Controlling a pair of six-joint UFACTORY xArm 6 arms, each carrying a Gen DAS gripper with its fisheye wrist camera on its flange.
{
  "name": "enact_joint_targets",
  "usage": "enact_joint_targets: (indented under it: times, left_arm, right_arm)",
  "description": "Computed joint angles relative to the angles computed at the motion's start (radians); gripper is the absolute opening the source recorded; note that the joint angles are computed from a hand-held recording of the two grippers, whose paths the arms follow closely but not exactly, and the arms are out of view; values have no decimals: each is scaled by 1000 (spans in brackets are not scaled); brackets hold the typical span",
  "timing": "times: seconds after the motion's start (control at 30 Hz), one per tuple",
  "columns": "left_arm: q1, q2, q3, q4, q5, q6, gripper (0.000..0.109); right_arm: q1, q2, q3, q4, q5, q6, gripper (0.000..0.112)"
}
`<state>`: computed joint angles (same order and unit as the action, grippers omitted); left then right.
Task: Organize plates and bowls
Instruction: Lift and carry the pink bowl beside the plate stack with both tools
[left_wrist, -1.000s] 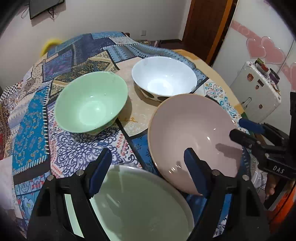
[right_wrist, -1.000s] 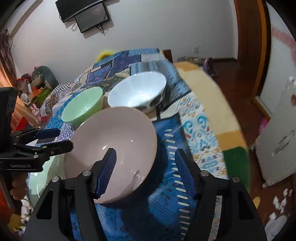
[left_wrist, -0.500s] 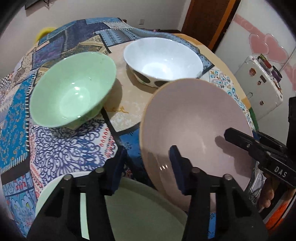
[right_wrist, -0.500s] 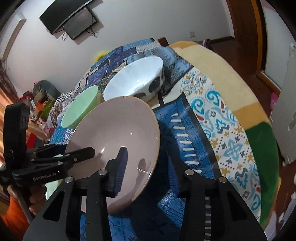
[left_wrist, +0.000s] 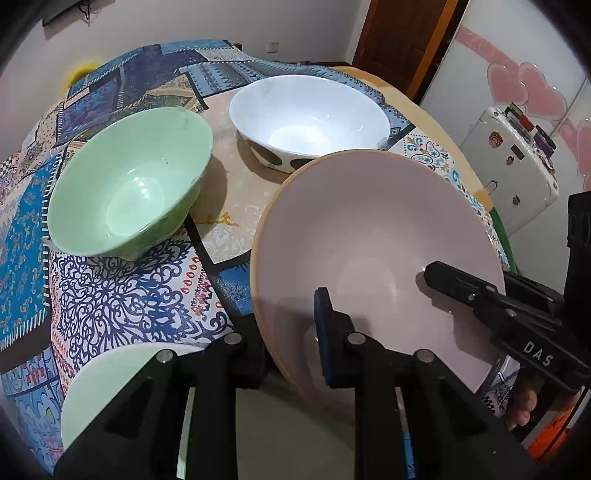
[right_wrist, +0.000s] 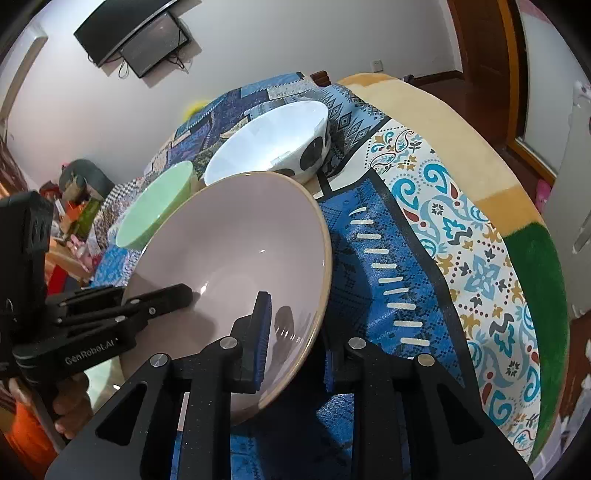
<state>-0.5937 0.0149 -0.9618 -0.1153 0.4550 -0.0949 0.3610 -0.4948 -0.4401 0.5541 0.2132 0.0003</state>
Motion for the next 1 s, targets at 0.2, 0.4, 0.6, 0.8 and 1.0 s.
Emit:
enact_joint_targets:
  times: [0.2, 0.4, 0.6, 0.8, 1.0]
  left_arm:
    - [-8, -32, 27, 18, -12, -20, 21]
    - [-10, -82, 62, -29, -40, 9, 20]
    - [-9, -149, 103, -34, -60, -4, 20]
    - [7, -251, 162, -8, -64, -33, 20]
    - [38, -381, 244, 55, -57, -96, 20]
  right_arm:
    - [-4, -28, 18, -65, -14, 74, 21]
    - [-1, -71, 32, -120, -24, 133, 21]
    - [14, -109, 38, -266, -35, 264, 21]
    - [51, -116, 22, -337, -45, 332, 21]
    - [102, -99, -5, -418, -59, 399, 21]
